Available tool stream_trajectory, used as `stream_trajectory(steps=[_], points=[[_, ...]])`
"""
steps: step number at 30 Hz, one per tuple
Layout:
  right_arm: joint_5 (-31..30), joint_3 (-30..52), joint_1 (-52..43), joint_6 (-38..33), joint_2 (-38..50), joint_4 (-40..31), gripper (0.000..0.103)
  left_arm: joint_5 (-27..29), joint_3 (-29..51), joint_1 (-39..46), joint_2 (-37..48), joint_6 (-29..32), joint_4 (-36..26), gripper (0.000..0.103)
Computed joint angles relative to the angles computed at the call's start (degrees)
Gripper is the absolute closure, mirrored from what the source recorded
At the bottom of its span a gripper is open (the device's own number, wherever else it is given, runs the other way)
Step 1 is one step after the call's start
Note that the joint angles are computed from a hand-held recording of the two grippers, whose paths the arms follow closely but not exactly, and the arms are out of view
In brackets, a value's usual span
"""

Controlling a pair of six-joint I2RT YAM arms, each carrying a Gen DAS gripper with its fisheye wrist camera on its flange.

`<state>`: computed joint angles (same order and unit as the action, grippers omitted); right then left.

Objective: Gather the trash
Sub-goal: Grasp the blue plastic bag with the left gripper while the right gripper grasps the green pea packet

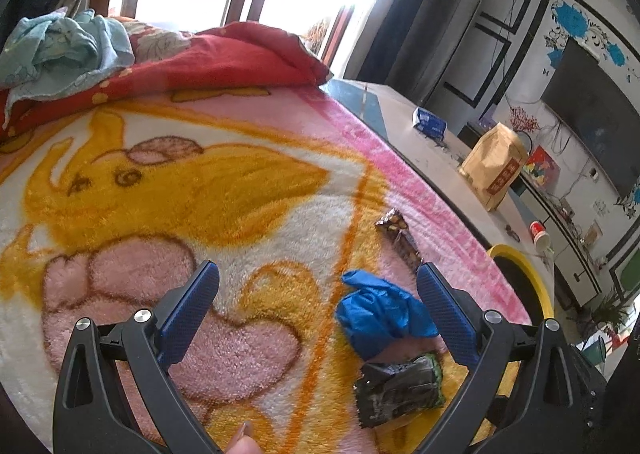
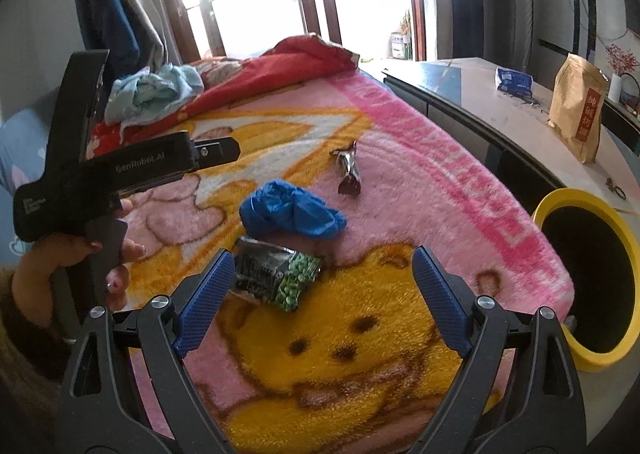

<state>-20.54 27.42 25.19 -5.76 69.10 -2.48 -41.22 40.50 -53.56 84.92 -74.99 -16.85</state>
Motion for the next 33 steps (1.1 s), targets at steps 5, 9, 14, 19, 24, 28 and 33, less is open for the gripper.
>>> stream_trajectory(steps=[5, 9, 14, 19, 24, 28, 33], points=[[0.61, -0.17, 0.98, -0.59, 2.69, 1.33, 0.021, 3.22, -0.80, 1.37, 1.53, 2.17, 3.47, 0.007], [0.32, 0.13, 0.96, -0.76, 4.96, 2.13, 0.021, 5.82, -0.46, 2.43, 3.15, 4.48, 5.99, 0.007], [-1.19, 0.96, 0.79, -0.94, 7.47, 2.66, 0.021, 9.53, -0.58, 4.26, 4.81, 7.12, 10.28, 0.008], [-2.61, 1.87, 1.29, -0.77, 9.86, 2.98, 0.024, 12.78, -0.62, 6.04, 6.35, 8.80, 13.56, 0.021], [-3.59, 2.87, 2.68, -0.41, 12.45, 3.31, 0.028, 16.04, -1.03, 6.96, 8.02, 10.09, 17.75, 0.029], [-4.97, 3.41, 2.59, 0.61, 14.31, 3.13, 0.033, 17.06, -1.20, 6.84, 9.04, 10.83, 20.04, 0.034], [-4.34, 2.69, 3.02, 0.99, 13.72, 3.62, 0.044, 17.90, -0.58, 6.87, 10.46, 11.40, 21.07, 0.043]])
